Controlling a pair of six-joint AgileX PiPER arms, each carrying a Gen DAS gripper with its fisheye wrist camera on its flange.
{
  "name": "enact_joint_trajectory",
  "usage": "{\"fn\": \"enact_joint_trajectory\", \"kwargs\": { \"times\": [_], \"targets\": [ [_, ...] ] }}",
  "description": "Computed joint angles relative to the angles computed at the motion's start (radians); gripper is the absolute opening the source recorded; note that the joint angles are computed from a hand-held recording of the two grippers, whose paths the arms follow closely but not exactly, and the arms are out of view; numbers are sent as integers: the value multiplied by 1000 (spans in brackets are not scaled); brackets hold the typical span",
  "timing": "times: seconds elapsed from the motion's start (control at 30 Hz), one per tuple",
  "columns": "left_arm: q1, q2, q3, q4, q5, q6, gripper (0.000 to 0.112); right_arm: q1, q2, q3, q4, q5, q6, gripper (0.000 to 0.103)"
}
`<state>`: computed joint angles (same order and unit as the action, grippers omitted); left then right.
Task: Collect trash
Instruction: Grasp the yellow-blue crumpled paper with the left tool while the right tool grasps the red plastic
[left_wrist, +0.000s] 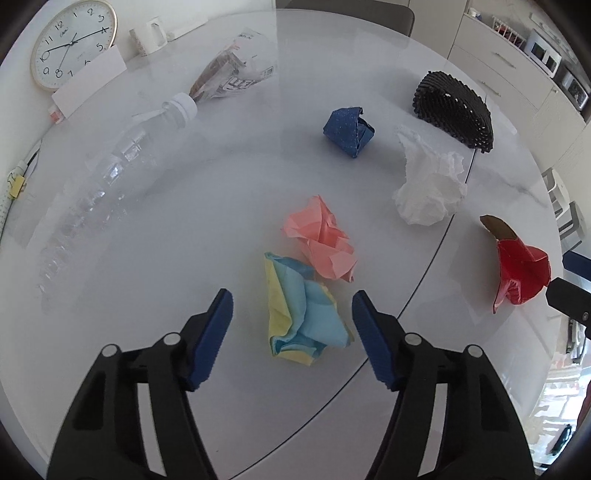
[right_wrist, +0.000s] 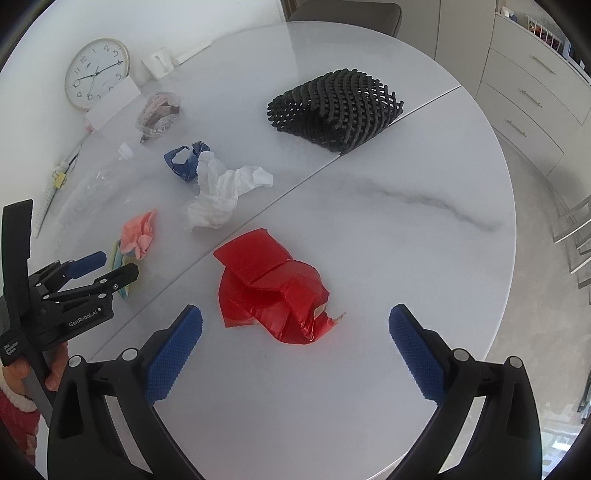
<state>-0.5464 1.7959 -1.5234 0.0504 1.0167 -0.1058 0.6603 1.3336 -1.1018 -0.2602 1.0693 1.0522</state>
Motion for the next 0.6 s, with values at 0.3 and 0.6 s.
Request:
{"fn": "enact_joint_trajectory", "kwargs": {
  "times": [0.3,0.6],
  "targets": [
    [35,-51,78,-46,-13,16,35,-44,27,-9,35,-39,-188,101],
    [68,-117,117,-83,18,4,35,-64,169,-72,50,-83,-447,101]
  ]
}}
